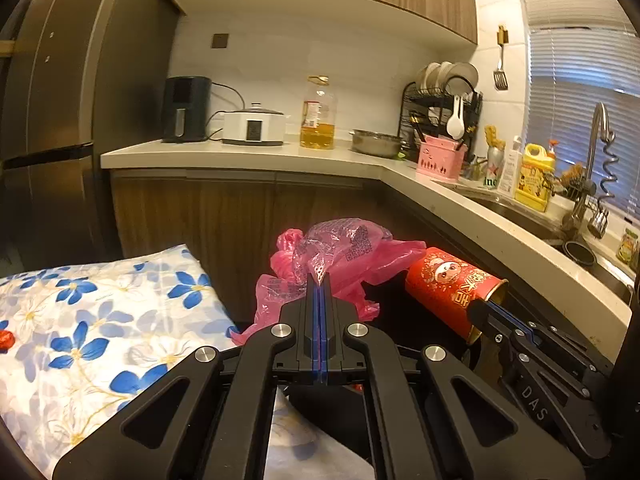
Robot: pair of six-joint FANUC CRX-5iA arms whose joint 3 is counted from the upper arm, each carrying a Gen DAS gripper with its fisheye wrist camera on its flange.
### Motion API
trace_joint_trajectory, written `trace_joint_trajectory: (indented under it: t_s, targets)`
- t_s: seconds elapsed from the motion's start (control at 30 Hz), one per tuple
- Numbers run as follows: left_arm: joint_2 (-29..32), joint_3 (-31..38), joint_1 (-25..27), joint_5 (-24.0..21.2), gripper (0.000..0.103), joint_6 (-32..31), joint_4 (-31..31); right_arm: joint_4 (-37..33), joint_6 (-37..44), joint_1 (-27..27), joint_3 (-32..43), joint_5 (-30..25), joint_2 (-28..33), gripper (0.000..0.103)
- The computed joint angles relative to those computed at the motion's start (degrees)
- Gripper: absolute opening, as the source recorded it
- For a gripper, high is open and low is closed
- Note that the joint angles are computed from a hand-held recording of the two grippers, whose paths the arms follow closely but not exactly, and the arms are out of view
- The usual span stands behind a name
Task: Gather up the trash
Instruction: 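Carry the pink bag in the left tool and red can in the right tool over the bin, then open both tools to drop the pink bag and red can into the bin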
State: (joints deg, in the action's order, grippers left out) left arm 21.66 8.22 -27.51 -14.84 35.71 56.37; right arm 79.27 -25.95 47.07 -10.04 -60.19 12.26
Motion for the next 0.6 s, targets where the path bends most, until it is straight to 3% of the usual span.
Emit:
trace_joint_trajectory:
  t_s: [0.33,0.43,0.6]
  targets:
    - [3.71,5.52,0.88,-5.56,0.000,7.10,-7.73,-2.14,0.46,-1.15,-0.32,1.72,-0.08,0.004]
    - [4.38,6.63,1.05,-6.99,0.000,8.06,-8.99,-2.41,-0.17,-1.15,-0.58,1.44,-0.17,0.009]
    - [4.46,6.09,1.02,-7.39,0.003,5.85,-7.85,-2.43,-1.53,-0.83,-0.74,0.10,-0.24,0.026]
